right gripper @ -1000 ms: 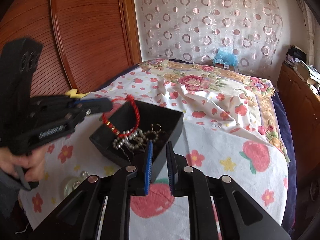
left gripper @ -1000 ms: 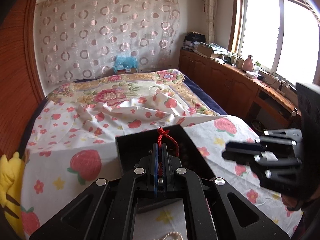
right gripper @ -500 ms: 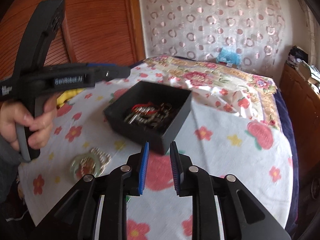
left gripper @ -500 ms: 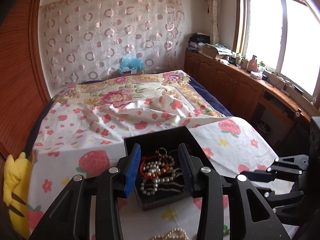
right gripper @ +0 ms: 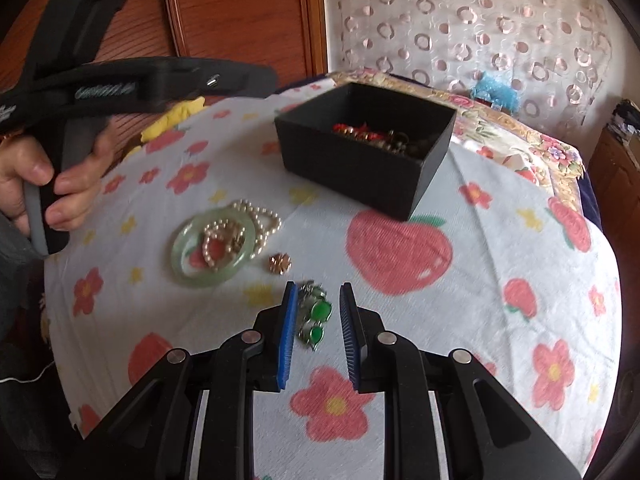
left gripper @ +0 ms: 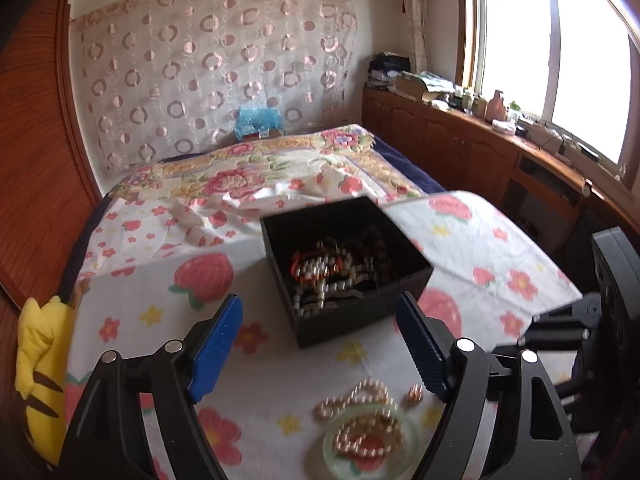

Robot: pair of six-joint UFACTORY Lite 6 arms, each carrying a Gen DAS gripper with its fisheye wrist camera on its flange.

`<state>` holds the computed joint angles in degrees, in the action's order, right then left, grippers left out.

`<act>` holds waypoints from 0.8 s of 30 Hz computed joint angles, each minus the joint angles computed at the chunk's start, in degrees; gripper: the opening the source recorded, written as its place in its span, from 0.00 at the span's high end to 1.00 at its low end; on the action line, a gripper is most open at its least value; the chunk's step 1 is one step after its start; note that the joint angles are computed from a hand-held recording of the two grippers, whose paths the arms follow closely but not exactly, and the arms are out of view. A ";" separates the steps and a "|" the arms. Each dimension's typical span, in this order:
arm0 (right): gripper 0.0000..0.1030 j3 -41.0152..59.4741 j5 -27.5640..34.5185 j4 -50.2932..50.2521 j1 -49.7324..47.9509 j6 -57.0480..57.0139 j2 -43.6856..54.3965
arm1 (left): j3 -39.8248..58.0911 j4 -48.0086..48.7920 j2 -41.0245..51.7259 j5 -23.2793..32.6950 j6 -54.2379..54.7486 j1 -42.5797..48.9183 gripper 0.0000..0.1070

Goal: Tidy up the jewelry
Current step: 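Open the left gripper to drop the red string bracelet into the box, then grasp the green-stone pendant chain with the right gripper while left grasps the jade bangle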

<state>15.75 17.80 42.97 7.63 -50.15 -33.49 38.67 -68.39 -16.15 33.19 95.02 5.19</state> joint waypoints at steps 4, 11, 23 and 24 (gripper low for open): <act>0.87 0.19 -0.98 -3.31 1.01 3.42 1.45 | -3.24 1.22 -1.18 2.11 2.46 3.73 0.29; 0.89 1.17 -1.46 0.60 -0.79 -0.91 5.29 | -8.30 2.48 -2.33 4.83 6.54 8.90 0.29; 0.93 1.27 -5.10 -5.49 1.38 4.64 6.19 | -16.10 6.62 -6.80 3.00 5.09 6.58 0.28; 0.94 1.16 -5.20 -6.31 0.68 5.33 5.79 | -16.45 6.96 -6.88 2.34 4.74 5.94 0.28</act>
<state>16.91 12.61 36.66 8.31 -44.82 -27.71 22.22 -61.43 -23.03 35.53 99.76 11.13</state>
